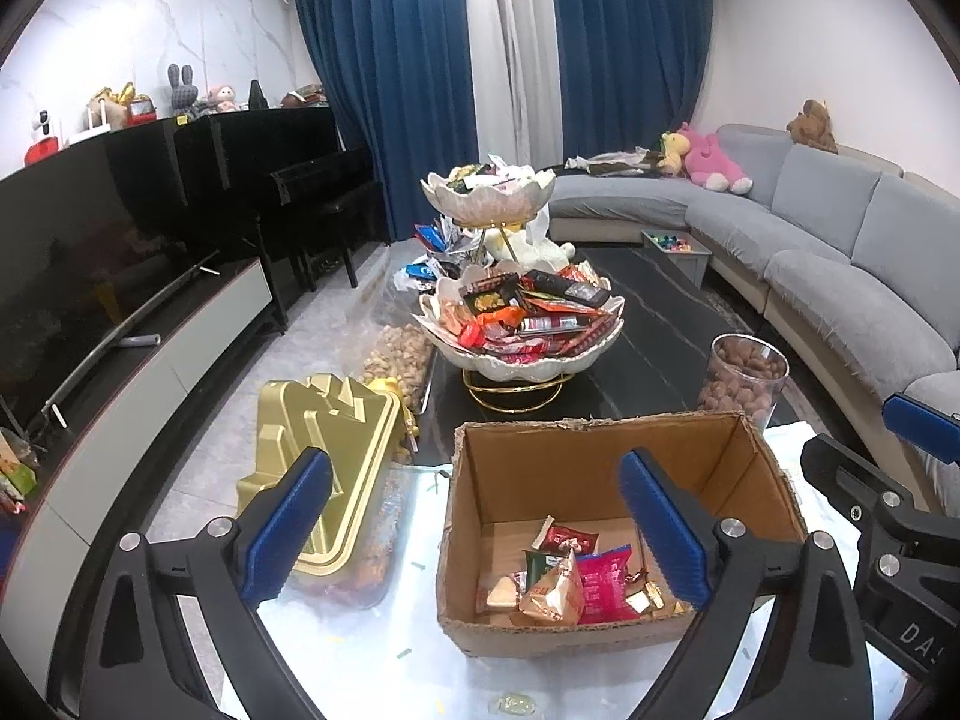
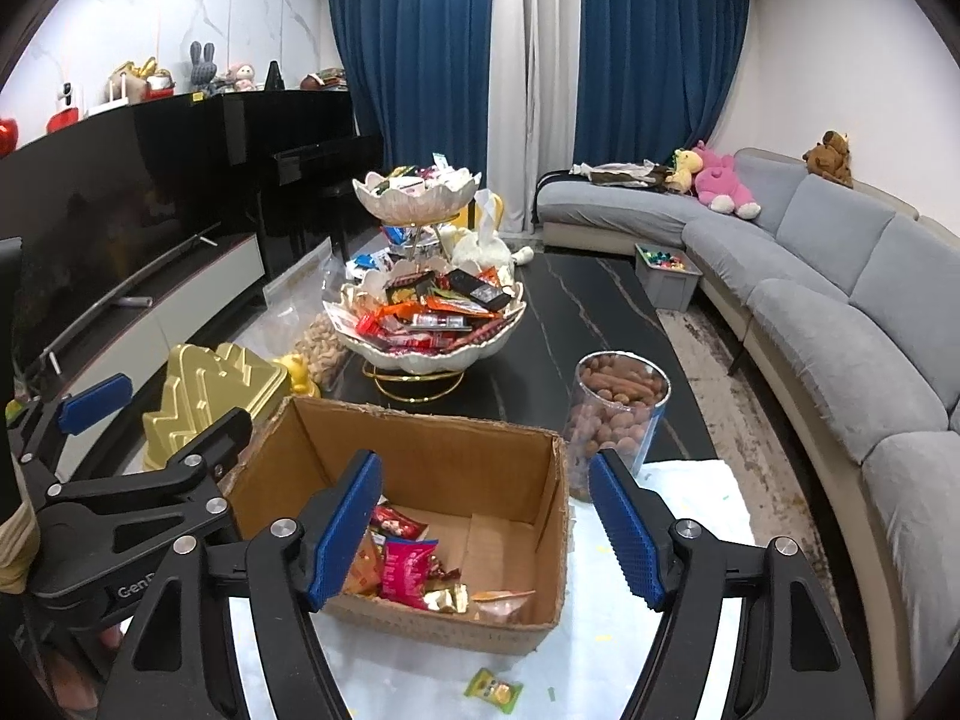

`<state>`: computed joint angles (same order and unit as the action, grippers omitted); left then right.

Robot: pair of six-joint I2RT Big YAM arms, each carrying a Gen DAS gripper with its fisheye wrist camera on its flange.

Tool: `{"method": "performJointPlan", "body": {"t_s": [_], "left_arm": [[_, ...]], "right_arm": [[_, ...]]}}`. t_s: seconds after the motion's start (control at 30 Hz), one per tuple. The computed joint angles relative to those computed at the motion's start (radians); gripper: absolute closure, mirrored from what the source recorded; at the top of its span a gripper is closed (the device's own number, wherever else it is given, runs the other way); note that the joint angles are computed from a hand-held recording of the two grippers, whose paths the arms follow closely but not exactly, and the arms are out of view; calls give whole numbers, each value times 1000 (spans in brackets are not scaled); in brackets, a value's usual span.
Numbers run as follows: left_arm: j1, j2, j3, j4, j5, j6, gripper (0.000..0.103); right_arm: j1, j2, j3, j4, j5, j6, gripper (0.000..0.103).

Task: Organize snacks
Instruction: 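Withdraw both tools from the box toward the two remaining candies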

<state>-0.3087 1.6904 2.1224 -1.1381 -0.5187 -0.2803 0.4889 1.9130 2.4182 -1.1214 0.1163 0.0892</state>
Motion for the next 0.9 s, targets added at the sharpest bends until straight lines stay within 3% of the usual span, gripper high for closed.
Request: {"method": "performJointPlan", "body": {"t_s": [0.13, 0.53, 0.9], "left_arm": [[-6, -19, -10, -2, -11, -6, 4], [-35, -94, -107, 20, -41, -7, 1], [-64, -155, -221, 60, -68, -8, 1]], "right_arm": [[4, -34, -40, 20, 15, 4, 24], [12, -132, -180, 82, 60, 10, 18], [10, -209, -322, 132, 78, 20, 18]]}}
